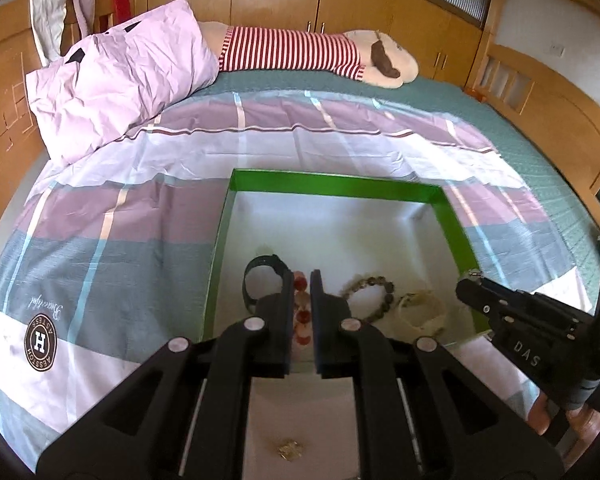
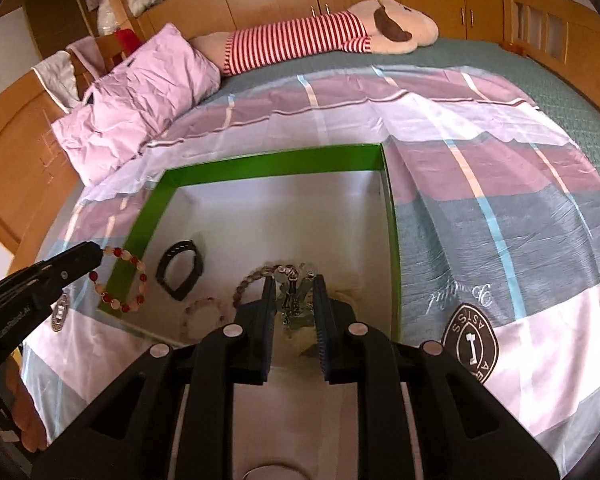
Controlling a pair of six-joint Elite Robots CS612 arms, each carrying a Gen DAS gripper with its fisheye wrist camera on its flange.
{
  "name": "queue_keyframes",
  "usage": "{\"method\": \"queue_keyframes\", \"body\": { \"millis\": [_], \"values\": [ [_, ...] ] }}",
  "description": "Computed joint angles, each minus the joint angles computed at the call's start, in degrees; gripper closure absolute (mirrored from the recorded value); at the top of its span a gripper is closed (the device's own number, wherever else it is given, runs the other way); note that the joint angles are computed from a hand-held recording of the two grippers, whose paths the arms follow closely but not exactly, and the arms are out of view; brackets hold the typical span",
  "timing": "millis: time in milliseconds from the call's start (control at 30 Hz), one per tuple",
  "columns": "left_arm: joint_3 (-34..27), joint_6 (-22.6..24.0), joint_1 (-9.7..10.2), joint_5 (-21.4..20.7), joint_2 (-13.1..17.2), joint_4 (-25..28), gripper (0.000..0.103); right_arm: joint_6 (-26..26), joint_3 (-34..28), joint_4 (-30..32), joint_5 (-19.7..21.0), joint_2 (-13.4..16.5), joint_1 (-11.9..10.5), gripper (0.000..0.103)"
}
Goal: Organize jewelry
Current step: 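Carry the keychain and bracelet into the green box and open both tools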
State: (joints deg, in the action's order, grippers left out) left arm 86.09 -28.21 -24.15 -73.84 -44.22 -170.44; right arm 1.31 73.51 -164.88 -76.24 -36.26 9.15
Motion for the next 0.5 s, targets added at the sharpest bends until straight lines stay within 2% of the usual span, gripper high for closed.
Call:
{"method": "queue_keyframes", "body": {
  "millis": [133, 167, 200, 267, 433, 500],
  "values": [
    [-0.7, 0.1, 0.33, -0.4, 0.6, 1.4, 0.095, 0.5, -1.0, 2.5, -0.1, 0.6, 0.2, 0.084],
    [-0.9, 0.1, 0.43, -0.8, 0.8, 1.9, 0.095, 0.7, -1.1, 3.2, -0.3, 0.7, 0.2, 0.081],
    [-0.9, -0.1, 0.53, -1.1, 0.8, 2.1, 0.094, 0.8, -1.2, 4.0, -0.3, 0.7, 0.2, 0.073],
    [-0.9, -0.7, 0.59, -1.5, 0.8, 2.2, 0.082, 1.1, -0.8, 4.3, 0.6, 0.4, 0.2, 0.063],
    [0.4, -1.4, 0.50, -2.3, -0.2, 1.8, 0.070, 0.0, 1.7, 3.6, 2.8, -1.5, -0.2, 0.060],
    [2.0, -2.3, 0.51, -3.9, -1.3, 1.7, 0.063, -1.2, 3.4, 4.6, 4.3, -2.9, -0.4, 0.055]
  ]
}}
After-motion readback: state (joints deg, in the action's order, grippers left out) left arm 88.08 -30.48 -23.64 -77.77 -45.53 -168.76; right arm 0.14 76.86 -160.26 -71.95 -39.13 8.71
